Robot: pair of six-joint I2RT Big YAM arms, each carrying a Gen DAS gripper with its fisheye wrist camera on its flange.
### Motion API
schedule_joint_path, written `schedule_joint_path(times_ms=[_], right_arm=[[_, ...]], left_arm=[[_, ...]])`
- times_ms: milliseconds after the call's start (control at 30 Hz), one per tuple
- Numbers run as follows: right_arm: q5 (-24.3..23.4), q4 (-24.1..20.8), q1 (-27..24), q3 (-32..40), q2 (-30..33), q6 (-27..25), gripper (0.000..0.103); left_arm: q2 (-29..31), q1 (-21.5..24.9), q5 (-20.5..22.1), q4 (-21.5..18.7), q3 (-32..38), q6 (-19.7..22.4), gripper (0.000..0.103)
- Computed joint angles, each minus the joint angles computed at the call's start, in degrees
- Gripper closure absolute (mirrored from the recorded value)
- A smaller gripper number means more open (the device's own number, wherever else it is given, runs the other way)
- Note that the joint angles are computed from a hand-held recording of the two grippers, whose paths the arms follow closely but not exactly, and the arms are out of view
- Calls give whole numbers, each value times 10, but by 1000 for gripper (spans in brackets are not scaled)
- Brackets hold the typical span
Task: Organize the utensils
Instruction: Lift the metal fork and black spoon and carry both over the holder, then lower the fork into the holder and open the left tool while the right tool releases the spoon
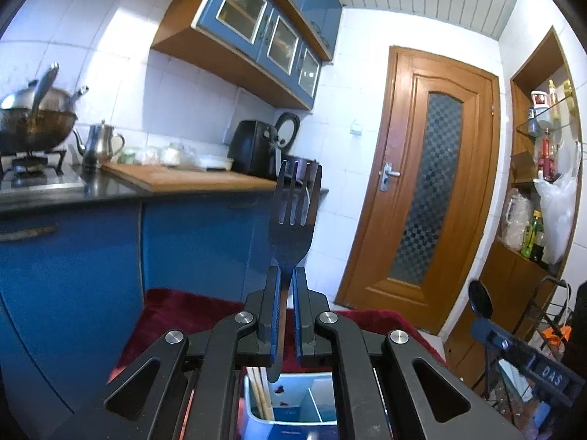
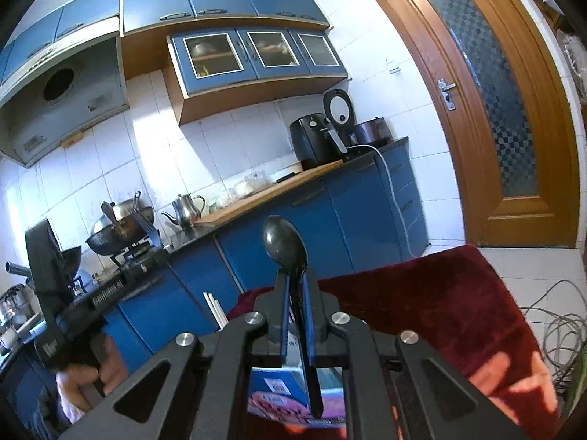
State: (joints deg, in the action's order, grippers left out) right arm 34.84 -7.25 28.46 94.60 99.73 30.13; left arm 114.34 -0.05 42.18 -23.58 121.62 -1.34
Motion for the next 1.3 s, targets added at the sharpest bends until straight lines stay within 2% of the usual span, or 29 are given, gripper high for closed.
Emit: schedule_joint_path(times_ms=[133,333,567,700,900,1133,1300], right_arm=[[-40,21,-12,5,15,14,95],[-67,26,-26,8,31,23,95],[-60,47,-31,16,53,2,94],[-28,71,-25,14,62,-47,94],[-14,87,-18,7,61,-87,94],[47,18,-6,42,77,-118,93],[64,-40,-4,55,80,-92,93]], left_arm=[[8,-5,0,-20,1,15,98],[10,-8,-4,-34,-11,35,98],[9,-12,-10,-39,-28,49,98],[5,-10,-15,-29,-42,48,97],[2,-9,-30,-25,-53,44,97],[-11,-12,-44,-25,-75,74,97],[-24,-13,-49,-25,-97,105,97]])
